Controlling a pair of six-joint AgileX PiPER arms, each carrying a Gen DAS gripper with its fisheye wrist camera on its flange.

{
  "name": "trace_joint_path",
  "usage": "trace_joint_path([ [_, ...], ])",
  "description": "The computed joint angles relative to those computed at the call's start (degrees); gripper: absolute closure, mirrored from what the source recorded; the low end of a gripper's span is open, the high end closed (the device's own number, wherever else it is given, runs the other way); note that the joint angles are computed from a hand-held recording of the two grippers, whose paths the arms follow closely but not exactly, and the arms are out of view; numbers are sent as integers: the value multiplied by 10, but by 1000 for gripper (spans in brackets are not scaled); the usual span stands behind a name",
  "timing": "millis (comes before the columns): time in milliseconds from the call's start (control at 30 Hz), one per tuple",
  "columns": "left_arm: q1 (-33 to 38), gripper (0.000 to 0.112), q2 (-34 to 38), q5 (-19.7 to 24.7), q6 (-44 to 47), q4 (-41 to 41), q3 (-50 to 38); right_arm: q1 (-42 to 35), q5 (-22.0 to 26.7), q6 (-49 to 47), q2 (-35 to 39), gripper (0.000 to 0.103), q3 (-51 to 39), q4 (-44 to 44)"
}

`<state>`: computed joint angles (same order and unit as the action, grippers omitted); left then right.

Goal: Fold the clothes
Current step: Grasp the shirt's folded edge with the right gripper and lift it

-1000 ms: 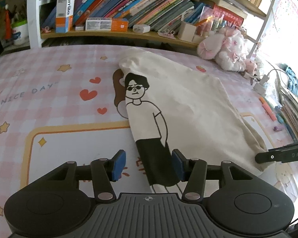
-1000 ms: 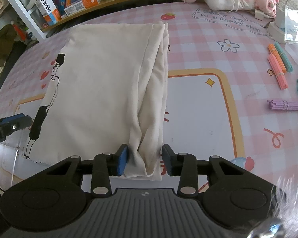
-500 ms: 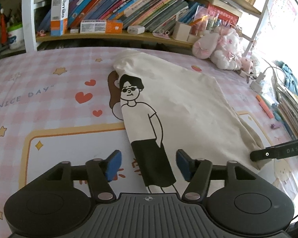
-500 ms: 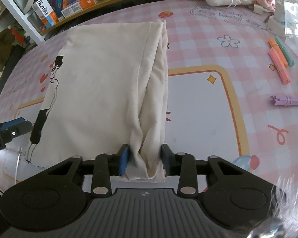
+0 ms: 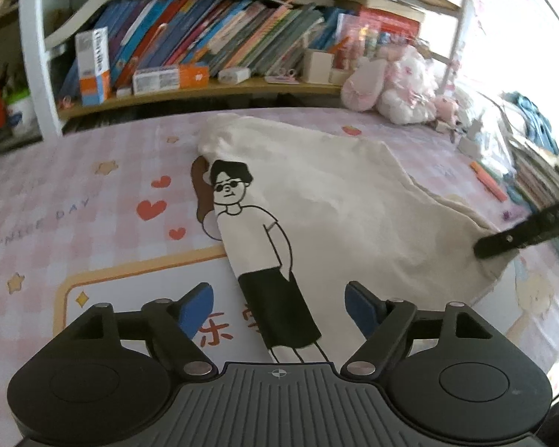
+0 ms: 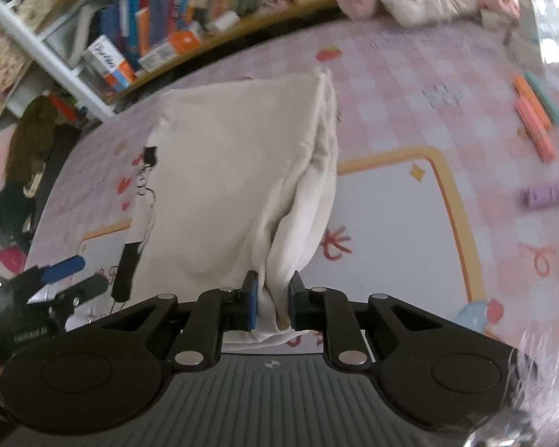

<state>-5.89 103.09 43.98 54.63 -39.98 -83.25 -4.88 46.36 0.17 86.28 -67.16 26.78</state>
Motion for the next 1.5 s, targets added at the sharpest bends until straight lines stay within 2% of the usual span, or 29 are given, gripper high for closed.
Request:
trace_joint_path([
  [100,-11,33,-15,-5,52,-9,26,-5,2,8,14,87,5,4],
  [200,-25,33,-32,-14,111,-17,56,-10,2,10,19,76,10,9],
  [333,-41,32,-50,-21,167,-24,87,-17,5,1,24,70,15,26],
  [400,-47,31,-56,-21,193,-36,97,-19,6,-8,26,71,15,33],
  [433,-52,31,-56,-21,201,-38,100,-20,10,-13,29,74,13,35],
  [467,-57,31,-57,-23,209,-39,103,-27,21,-18,34,86,7,52],
  [533,-69,31,-60,-31,227,-41,110,-45,47,-27,46,88,-7,88],
  [633,-93,30,-68,-64,257,-39,132,-82,69,-63,38,89,-11,185],
  [733,-122,30,-78,-131,278,-31,165,-97,83,-85,32,89,-28,246],
  [867,-164,30,-87,-260,232,35,210,-101,97,-82,33,89,-46,256],
  [1000,-178,31,-93,-331,162,112,236,-107,105,-80,36,89,-44,244],
  [1100,-172,31,-95,-351,133,139,245,-110,101,-86,41,89,-35,235],
  [1333,-168,43,-100,-363,187,108,257,-114,92,-100,46,89,-12,218],
  [1500,-174,48,-101,-374,169,137,263,-123,87,-95,53,87,9,218],
])
